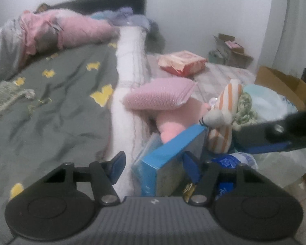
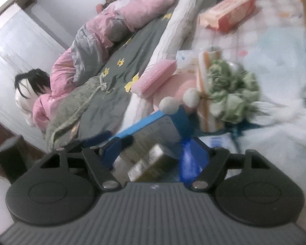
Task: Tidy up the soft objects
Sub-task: 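Close the right gripper on the blue bandage box and lift it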
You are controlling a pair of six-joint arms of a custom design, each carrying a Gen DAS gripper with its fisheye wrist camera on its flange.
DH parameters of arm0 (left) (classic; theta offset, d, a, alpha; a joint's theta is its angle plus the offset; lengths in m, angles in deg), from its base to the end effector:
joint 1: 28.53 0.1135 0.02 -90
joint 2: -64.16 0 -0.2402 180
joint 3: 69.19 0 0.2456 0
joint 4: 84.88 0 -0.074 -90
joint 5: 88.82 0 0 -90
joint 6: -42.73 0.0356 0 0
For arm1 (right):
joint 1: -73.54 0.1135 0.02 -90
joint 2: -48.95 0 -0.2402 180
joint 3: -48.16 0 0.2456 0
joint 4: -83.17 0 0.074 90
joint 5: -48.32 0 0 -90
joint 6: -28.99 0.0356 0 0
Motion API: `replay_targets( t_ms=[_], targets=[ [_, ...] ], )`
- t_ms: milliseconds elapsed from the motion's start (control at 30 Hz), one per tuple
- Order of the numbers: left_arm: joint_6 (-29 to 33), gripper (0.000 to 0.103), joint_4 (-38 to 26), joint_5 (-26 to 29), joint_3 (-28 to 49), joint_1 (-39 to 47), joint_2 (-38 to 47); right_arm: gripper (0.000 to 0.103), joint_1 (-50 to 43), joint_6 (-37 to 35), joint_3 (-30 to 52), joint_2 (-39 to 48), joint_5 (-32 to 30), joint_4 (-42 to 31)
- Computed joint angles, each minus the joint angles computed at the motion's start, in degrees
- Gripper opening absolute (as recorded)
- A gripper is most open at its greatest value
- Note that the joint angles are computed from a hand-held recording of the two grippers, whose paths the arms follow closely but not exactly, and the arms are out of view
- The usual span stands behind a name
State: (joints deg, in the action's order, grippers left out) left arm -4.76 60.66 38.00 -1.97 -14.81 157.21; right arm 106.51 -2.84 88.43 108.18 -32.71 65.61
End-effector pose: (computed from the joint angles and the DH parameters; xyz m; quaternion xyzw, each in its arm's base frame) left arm 0.3010 0.0515 0.1573 0.3064 0.8682 -0.1546 0.3584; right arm 0.1852 0.1135 0.1751 0.2286 0.8612 0.2714 0.3639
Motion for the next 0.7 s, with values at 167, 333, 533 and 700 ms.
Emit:
replay_targets(
  t_ms=[167, 333, 533, 700],
  targets=[
    [1.6, 0.049, -0.5, 0.6, -0.7, 0.1, 1.0, 0.062, -7.6, 2.0, 2.7, 13.0, -11.5, 11.2],
    [1.7, 0.038, 1.4, 5.9, -3.2, 2.3, -1.7, 0.054, -10.5, 5.1, 6.5, 23.5, -17.1, 18.1],
    [3.3, 0.021, -1.9, 11.0, -4.8, 3.0, -8.1, 0.053, -11.5, 7.3, 7.8, 26.0, -20.9, 23.9],
    [5.2, 0.021, 3.3, 13.0, -14.3, 1.7, -21.6, 0.053, -13.3, 8.9, 6.5, 21.4, -23.0, 24.8]
  ],
)
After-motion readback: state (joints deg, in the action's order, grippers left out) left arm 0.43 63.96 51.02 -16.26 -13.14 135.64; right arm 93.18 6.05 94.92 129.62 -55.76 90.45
